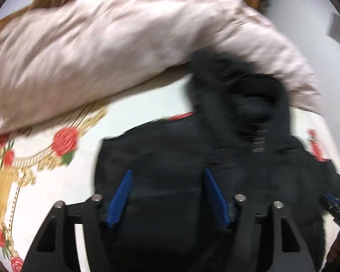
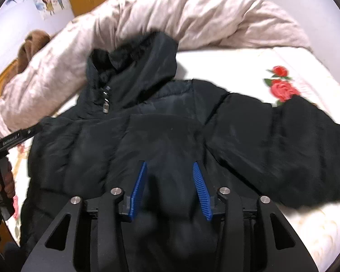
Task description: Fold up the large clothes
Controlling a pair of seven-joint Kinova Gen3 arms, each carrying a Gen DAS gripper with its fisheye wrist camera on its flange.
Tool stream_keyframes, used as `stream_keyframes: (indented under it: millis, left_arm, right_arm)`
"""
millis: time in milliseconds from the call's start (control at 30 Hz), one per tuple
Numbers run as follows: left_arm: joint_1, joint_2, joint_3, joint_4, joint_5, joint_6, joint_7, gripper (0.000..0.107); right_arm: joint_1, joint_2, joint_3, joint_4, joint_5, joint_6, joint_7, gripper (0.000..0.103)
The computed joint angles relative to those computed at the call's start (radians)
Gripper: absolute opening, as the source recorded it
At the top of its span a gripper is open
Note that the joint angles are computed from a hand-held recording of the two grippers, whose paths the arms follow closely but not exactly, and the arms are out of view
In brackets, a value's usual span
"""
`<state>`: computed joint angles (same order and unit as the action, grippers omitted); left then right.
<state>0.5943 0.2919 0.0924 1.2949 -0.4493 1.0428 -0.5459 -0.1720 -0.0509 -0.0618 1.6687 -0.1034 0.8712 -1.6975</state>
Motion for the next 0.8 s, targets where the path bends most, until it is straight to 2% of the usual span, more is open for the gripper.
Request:
stream_keyframes:
  millis: [67, 167, 233, 300, 367, 467, 567, 667, 733, 800]
  left_arm:
    - [-0.017, -0.003, -0.005, 0.057, 0.013, -0.035, 0.006, 0.065]
    - [0.011, -0.001, -0.003, 0.110, -0.039, -0.064, 0.021, 0.066]
    - [0.028, 0.018, -0.005, 0.100, -0.064, -0.052, 0.031, 0.067]
    - [0.019, 0.019, -0.001, 0.074, -0.041, -0.028, 0.017, 0.065]
    - [0.007, 0.008, 0.009, 0.049, -0.030, -0.011, 0.000, 0.065]
    - [0.025, -0.040, 0.000, 0.067, -0.078, -0.042, 0.003, 0.064]
    - [0.009, -0.022, -0.003, 0.047, -0.094, -0.019, 0.007, 0.064]
    - [-0.044, 0.004, 0.001, 0.072, -0.022, -0.049, 0.005, 0.066]
    - [-0.034, 0.009, -0.014, 0.100, -0.031, -0.080, 0.012, 0.070]
    - [-0.021, 0.013, -0.019, 0.100, -0.047, -0.075, 0.026, 0.070]
  right_arm:
    - [-0.002, 0.074, 0.012, -0.014, -0.011, 0.006, 0.007, 0.042]
    - [0.026, 0.094, -0.007, 0.041, -0.033, -0.056, 0.037, 0.042]
    - [-0.008, 0.087, -0.007, 0.054, 0.032, -0.073, 0.001, 0.042]
    - [-0.019, 0.098, -0.010, 0.017, 0.063, -0.026, -0.021, 0.042]
    - [-0.019, 0.092, -0.006, -0.021, 0.066, 0.011, -0.029, 0.042]
    - [-0.004, 0.050, 0.002, -0.033, 0.033, -0.025, 0.015, 0.042]
    - [0.009, 0.092, 0.013, -0.085, 0.005, -0.013, 0.031, 0.042]
    - [0.014, 0.157, 0.014, -0.114, 0.014, 0.018, 0.030, 0.042]
    - [0.022, 0.185, 0.011, -0.104, 0.000, 0.011, 0.051, 0.042]
    - [0.023, 0.182, 0.008, -0.090, 0.000, -0.008, 0.066, 0.042]
